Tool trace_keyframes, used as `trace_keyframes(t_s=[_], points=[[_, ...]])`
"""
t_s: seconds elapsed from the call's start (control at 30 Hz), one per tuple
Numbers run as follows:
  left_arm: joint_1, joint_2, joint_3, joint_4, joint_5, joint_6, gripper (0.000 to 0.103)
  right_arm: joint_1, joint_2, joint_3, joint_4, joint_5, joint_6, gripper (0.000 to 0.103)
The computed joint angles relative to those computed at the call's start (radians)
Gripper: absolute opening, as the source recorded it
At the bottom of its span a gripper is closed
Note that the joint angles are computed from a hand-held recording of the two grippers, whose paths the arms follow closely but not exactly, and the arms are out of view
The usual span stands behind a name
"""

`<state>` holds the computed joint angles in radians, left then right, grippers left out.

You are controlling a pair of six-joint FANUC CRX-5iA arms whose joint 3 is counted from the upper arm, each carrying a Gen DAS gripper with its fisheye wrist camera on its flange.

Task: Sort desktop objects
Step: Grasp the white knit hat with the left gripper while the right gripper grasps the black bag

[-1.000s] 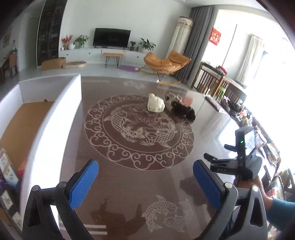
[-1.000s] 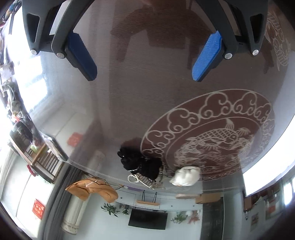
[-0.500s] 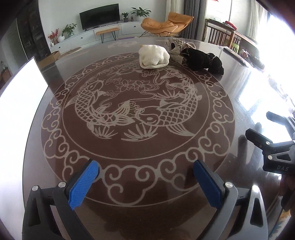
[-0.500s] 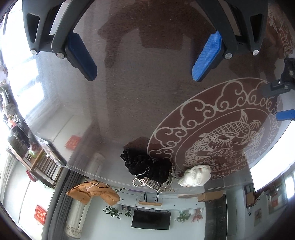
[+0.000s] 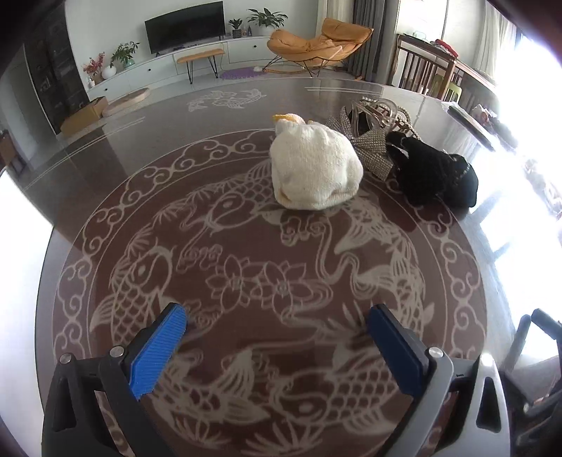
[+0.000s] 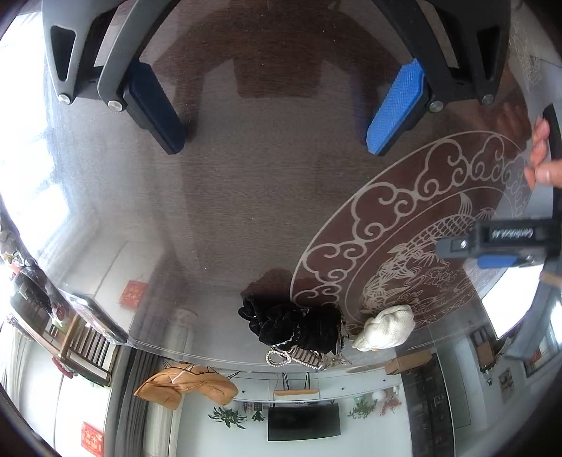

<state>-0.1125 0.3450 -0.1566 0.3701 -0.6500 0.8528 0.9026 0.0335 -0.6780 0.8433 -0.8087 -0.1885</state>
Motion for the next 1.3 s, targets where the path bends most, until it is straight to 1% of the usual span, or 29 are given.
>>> trace_keyframes(t_s=[0.07,0.1,0.17,0.2,0.33,0.37,0.4,0.43,0.47,0.5,0.53,0.57,0.6,0.63,0.73,0.77,0.8,0.83,0.9,0.93,0.97,1.0,1.03,1.1,1.17,1.2,1.23,1.27,1.3], points=[[-0.021,0.065,0.112,-0.041,-0.062,0.058,0.103,0.000,0.000,-0.001,0.000,0.001,0.000,0.103],[-0.024,0.090,0.140,-0.010,-0.075,0.049,0.103,0.000,0.000,0.000,0.000,0.001,0.000,0.103],[-0.030,0.129,0.179,0.054,-0.076,0.053,0.103,0.000,0.000,0.000,0.000,0.001,0.000,0.103],[-0.036,0.146,0.202,0.057,-0.067,0.080,0.103,0.000,0.000,0.000,0.000,0.001,0.000,0.103],[-0.065,0.205,0.302,-0.020,-0.048,0.212,0.103,0.000,0.001,0.000,0.001,0.001,-0.001,0.103],[-0.068,0.210,0.301,-0.001,-0.032,0.192,0.103,0.000,0.001,0.000,0.001,0.001,-0.001,0.103],[-0.066,0.206,0.278,0.054,-0.008,0.125,0.091,-0.001,0.000,-0.001,0.001,0.001,-0.001,0.103],[-0.067,0.198,0.252,0.104,0.018,0.057,0.076,-0.001,0.000,-0.001,0.001,0.002,-0.001,0.103],[-0.068,0.191,0.237,0.125,0.035,0.012,0.047,-0.001,0.000,-0.001,0.001,0.002,-0.001,0.103],[-0.072,0.177,0.226,0.098,0.066,0.012,0.046,-0.001,0.000,-0.001,0.001,0.002,-0.001,0.103],[-0.070,0.159,0.196,0.124,0.095,-0.031,0.046,-0.001,0.000,-0.001,0.001,0.002,-0.001,0.103],[-0.062,0.136,0.148,0.189,0.122,-0.109,0.046,0.000,0.001,0.000,0.001,0.002,-0.001,0.103],[-0.052,0.117,0.111,0.232,0.123,-0.164,0.046,0.000,0.001,0.000,0.001,0.002,-0.001,0.103],[-0.037,0.099,0.083,0.258,0.107,-0.205,0.046,-0.001,0.000,-0.002,0.001,0.003,-0.001,0.103],[0.027,0.002,-0.051,0.264,0.067,-0.301,0.046,-0.001,-0.001,-0.002,0.001,0.004,0.000,0.103],[0.056,-0.041,-0.118,0.295,0.062,-0.361,0.046,-0.002,-0.003,-0.002,-0.002,0.007,0.008,0.103],[0.087,-0.091,-0.194,0.347,0.065,-0.436,0.047,-0.006,-0.005,0.002,-0.017,0.018,0.035,0.103],[0.120,-0.134,-0.255,0.375,0.059,-0.486,0.047,-0.016,-0.008,0.012,-0.046,0.034,0.094,0.103],[0.191,-0.209,-0.354,0.429,0.026,-0.561,0.047,-0.065,0.005,0.050,-0.104,0.095,0.269,0.102],[0.225,-0.239,-0.396,0.451,0.010,-0.585,0.047,-0.092,0.028,0.083,-0.111,0.098,0.349,0.102],[0.254,-0.264,-0.428,0.471,-0.008,-0.604,0.047,-0.116,0.052,0.110,-0.072,0.087,0.387,0.102],[0.279,-0.291,-0.462,0.491,-0.016,-0.622,0.047,-0.146,0.074,0.136,-0.022,0.094,0.424,0.102],[0.300,-0.316,-0.499,0.513,-0.017,-0.642,0.047,-0.176,0.094,0.168,-0.004,0.117,0.481,0.102],[0.346,-0.352,-0.547,0.544,-0.042,-0.675,0.047,-0.227,0.158,0.279,-0.070,0.143,0.657,0.102],[0.376,-0.373,-0.569,0.548,-0.067,-0.676,0.047,-0.257,0.232,0.403,-0.177,0.129,0.821,0.102],[0.390,-0.386,-0.582,0.547,-0.079,-0.680,0.047,-0.264,0.265,0.455,-0.220,0.109,0.884,0.094],[0.400,-0.398,-0.592,0.546,-0.087,-0.683,0.047,-0.267,0.297,0.502,-0.258,0.073,0.934,0.078],[0.412,-0.408,-0.603,0.547,-0.097,-0.694,0.047,-0.268,0.326,0.546,-0.288,0.026,0.963,0.073],[0.425,-0.418,-0.615,0.551,-0.107,-0.712,0.047,-0.266,0.333,0.557,-0.298,0.010,0.958,0.064]])
